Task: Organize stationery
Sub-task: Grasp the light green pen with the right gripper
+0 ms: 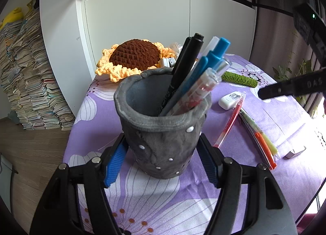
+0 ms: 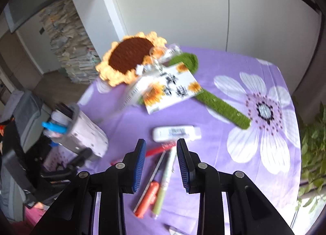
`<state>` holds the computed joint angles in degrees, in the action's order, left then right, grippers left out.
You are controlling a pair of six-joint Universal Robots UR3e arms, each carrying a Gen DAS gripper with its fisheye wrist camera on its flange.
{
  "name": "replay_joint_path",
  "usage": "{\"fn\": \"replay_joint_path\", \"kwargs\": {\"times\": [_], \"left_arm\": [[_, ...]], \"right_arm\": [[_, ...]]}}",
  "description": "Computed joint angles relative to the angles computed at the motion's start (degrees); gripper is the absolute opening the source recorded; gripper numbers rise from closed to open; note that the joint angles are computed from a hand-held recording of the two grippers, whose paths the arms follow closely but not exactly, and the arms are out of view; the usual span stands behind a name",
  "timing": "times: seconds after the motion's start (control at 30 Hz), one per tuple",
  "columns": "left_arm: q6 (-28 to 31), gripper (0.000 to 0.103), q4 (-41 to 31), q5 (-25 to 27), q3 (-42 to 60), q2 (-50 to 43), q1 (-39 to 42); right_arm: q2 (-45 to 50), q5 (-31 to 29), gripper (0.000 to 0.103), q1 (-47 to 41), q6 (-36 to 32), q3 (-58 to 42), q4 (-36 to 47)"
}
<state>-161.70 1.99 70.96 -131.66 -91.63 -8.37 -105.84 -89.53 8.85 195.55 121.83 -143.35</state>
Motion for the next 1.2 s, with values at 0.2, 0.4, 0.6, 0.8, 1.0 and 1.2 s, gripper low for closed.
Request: {"fn": "replay_joint_path", "kwargs": {"times": [0.2, 0.4, 0.6, 0.8, 1.0, 1.2], "left_arm": [[0.0, 0.068, 0.0, 0.0, 0.0, 0.0, 0.1], [0.3, 0.068, -0.4, -0.6, -0.5, 0.7, 0.6], [0.2, 0.068, -0.4, -0.5, -0.5, 0.8, 0.6], [0.3, 0.068, -0.5, -0.5, -0.4, 0.7, 0.6], [0.2, 0.069, -0.5, -0.4, -0.4, 0.7, 0.6], [0.3, 0.069, -0.6, -0.6, -0.5, 0.9, 0.8]], "right_arm": [[1.7, 2.1, 0.031, -2.1, -0.8, 5.0, -0.4], [6.6, -2.4, 0.031, 1.6, -1.4, 2.5, -0.1], [9.1, -5.6, 0.016, 3.3, -1.6, 1.6, -1.2], [0.6, -2.9, 0.016, 0.1, -4.6, 5.4, 4.9], [-4.5, 0.1, 0.016, -3.8, -7.8, 6.9, 11.5], [1.1, -2.7, 0.016, -2.5, -5.7, 2.7, 11.0]]}}
